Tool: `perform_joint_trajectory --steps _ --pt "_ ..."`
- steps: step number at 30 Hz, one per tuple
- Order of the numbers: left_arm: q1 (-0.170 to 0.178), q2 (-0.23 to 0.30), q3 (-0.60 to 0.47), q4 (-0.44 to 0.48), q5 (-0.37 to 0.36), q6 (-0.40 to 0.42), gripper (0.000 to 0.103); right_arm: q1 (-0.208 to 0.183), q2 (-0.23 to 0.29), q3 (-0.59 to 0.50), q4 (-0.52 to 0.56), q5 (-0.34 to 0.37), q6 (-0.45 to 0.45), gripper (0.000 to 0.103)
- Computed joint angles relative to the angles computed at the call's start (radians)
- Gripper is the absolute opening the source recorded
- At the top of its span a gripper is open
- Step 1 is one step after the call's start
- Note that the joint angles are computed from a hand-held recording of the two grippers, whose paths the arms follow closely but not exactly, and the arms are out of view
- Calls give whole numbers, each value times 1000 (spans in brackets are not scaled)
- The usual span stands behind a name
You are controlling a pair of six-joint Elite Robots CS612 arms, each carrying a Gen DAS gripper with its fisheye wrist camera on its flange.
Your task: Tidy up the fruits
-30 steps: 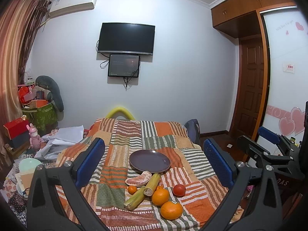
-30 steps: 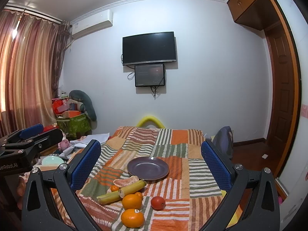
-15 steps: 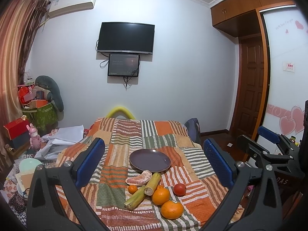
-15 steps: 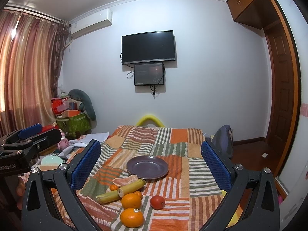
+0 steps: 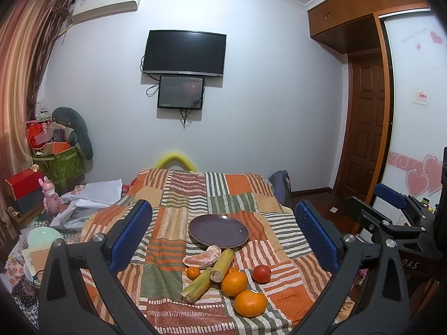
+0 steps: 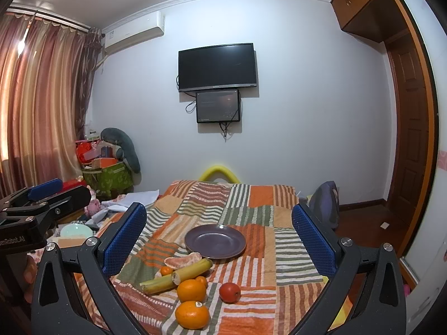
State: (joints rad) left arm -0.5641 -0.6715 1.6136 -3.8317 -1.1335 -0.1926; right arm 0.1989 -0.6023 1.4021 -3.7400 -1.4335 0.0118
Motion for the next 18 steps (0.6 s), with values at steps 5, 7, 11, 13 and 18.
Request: perform_joint_trajectory --steps 5,7,11,13,18 --pt "3 -4 1 22 -2 -10 103 0 2 -3 10 1 -3 103" --pt "5 -5 2 31 -7 -18 103 -1 3 -5 20 1 -1 103" --pt "12 -16 10 85 -30 -45 103 -6 8 -10 49 26 1 103" --pt "18 -16 8 108 -41 -49 103 -8 12 -19 95 41 -17 103" --pt "33 -5 -6 166 -43 -58 103 -9 31 -48 225 77 -58 103"
